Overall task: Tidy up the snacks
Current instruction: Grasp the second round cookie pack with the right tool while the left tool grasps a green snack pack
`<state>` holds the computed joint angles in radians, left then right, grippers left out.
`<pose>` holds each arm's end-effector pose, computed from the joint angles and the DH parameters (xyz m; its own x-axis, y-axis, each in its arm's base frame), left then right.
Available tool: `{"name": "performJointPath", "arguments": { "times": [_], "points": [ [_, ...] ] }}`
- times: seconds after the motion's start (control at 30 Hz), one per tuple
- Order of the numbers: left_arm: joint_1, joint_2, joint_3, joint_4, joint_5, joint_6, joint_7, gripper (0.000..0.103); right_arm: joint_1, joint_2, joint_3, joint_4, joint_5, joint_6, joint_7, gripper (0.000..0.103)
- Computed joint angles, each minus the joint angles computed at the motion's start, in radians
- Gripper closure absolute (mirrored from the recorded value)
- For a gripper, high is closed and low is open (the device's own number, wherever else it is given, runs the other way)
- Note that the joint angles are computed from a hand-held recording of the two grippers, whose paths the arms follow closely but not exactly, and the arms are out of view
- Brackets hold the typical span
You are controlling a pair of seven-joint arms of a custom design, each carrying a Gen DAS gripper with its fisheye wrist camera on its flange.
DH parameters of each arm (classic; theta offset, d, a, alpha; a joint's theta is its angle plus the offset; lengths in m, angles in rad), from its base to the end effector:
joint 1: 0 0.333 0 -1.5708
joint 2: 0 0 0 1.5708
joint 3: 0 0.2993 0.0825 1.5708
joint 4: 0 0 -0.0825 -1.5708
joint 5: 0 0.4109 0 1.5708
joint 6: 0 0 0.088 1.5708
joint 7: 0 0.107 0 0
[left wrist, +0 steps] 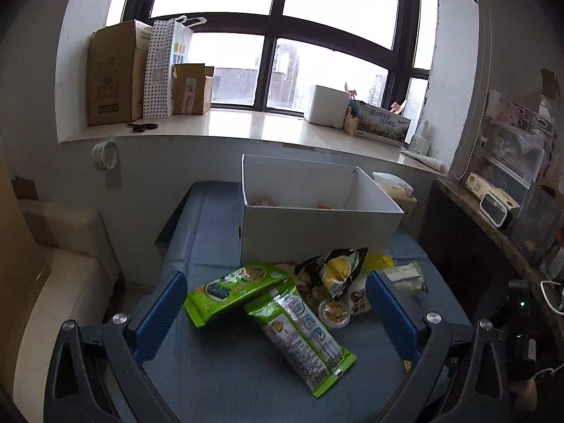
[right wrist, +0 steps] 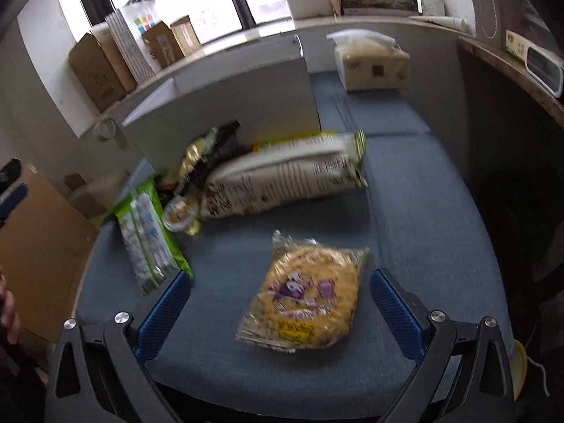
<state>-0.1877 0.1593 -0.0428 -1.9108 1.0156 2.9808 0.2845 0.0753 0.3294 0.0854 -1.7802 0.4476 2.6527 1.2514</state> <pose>0.6214 -0.2054 0.4666 0.0360 -0.9861 0.1619 -0.5496 -0.1549 -0.8210 0.6927 0.0951 0.4015 0.1944 -0.9509 -0.2407 -0.8441 -0.0372 -0.5350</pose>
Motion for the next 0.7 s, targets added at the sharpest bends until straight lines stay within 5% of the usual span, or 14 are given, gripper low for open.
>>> {"name": "performJointPath", "arguments": {
  "times": [0.33,0.43,0.7],
  "points": [
    [0.002,0.024,-0.029,-0.052,-0.162,-0.029,0.089,0.000,0.063,0.121,-0.057,0.071,-0.230,0.035,0.129,0.000],
    [-0.018,0.040,-0.020,-0.041,-0.187,-0.045,0.110,0.000,0.121,0.117,-0.119,0.052,-0.375,0.078,0.247,0.018],
    [-0.043,0.135,-0.031,0.046,-0.325,-0.118,0.241,0.000,0.005,0.059,-0.001,-0.022,-0.251,0.134,0.132,0.024]
  ]
}}
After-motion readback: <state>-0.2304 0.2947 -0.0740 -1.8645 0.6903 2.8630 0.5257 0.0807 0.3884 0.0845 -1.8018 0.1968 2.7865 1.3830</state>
